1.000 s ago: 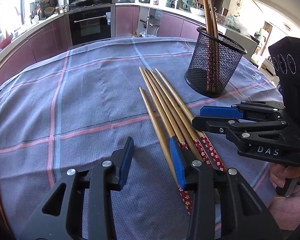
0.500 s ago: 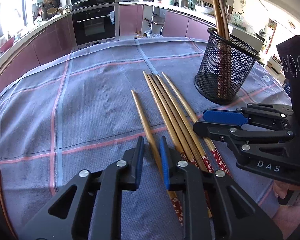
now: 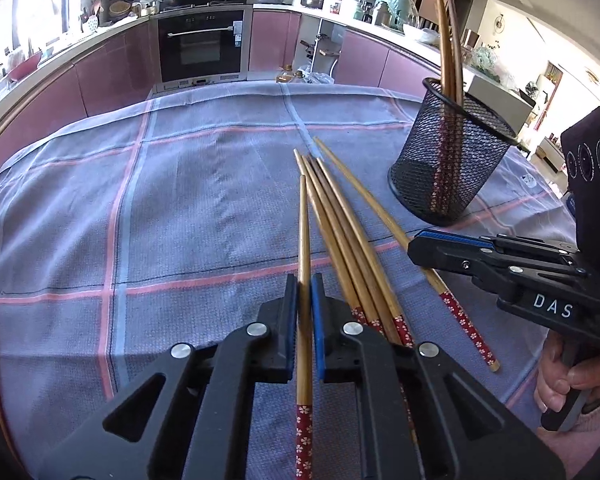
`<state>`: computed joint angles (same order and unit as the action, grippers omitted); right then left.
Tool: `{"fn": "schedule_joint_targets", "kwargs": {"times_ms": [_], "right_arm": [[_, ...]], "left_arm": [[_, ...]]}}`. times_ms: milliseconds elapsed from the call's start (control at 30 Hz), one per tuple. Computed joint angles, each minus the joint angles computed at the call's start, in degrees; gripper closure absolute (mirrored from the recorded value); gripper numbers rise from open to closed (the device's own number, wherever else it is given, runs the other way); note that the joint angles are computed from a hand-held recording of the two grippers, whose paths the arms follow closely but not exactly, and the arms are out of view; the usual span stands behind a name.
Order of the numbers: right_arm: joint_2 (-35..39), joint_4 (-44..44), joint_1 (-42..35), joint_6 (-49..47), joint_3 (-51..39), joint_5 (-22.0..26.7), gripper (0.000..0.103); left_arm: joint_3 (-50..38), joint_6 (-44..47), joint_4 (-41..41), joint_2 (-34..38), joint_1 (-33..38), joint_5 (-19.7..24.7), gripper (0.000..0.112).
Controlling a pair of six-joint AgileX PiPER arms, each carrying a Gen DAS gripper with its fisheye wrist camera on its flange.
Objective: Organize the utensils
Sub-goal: 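Close the right gripper on another chopstick and lift it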
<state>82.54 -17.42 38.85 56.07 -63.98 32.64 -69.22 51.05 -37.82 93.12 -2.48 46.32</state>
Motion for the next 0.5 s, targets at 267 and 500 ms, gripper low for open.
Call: {"fn": "schedule_joint_targets", "kwargs": {"times_ms": [267,500], "right_arm": [[0.63,4.64,0.38,-6.34,-1.46,2.20,0.097],[2.65,5.15,-0.03,-8.22,-3.40,4.33,0.095]], "left_arm": [[0.41,1.70,-0.40,-0.26,-0.52,1.55,0.105],[-0.79,1.56,0.57,1.69,-1.14,2.41,0.104]]}}
